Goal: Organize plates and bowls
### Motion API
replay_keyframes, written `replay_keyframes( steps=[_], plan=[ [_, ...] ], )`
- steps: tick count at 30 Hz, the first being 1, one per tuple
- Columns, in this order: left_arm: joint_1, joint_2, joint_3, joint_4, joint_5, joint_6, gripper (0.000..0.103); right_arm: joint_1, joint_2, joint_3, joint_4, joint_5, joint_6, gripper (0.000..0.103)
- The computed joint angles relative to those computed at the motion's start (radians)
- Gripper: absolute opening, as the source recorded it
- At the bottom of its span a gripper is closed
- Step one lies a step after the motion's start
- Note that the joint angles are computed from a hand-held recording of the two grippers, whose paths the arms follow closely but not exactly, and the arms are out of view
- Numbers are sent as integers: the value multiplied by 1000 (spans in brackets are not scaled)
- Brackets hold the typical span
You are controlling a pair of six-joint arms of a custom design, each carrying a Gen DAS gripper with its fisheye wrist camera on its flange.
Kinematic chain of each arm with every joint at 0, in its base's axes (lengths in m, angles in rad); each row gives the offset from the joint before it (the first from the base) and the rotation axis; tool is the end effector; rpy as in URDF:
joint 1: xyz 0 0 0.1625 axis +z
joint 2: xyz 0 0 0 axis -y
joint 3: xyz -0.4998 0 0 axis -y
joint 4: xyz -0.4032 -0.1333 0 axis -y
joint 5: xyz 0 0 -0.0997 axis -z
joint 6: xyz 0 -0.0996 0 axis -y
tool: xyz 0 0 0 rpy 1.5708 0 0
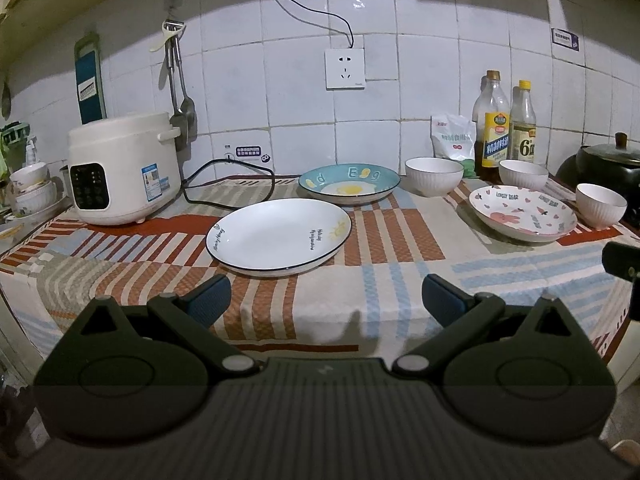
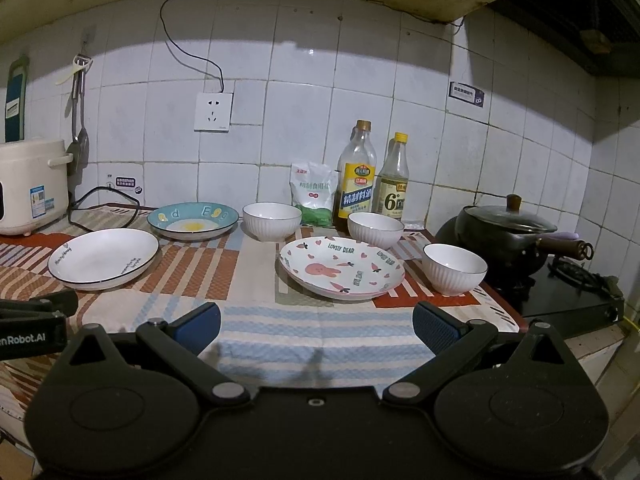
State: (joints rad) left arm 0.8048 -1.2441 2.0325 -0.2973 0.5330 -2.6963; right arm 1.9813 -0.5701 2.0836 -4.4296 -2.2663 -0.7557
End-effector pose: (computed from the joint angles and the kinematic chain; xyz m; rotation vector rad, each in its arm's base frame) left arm -0.1487 -0.4706 0.2381 0.5559 1.9634 -1.3181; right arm 0.2795 -0.4680 0.1098 0.5860 -1.8809 1.3675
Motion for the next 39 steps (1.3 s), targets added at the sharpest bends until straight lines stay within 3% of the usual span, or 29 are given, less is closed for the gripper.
replay_keyframes(
  steps=[25, 39],
  plan=[
    [16, -7, -12, 84, 58, -85, 103, -8, 4, 1, -5, -3, -3, 103],
    [12, -11, -8, 59, 47, -44, 103, -8, 3, 0, -4, -4, -4, 103]
  ],
)
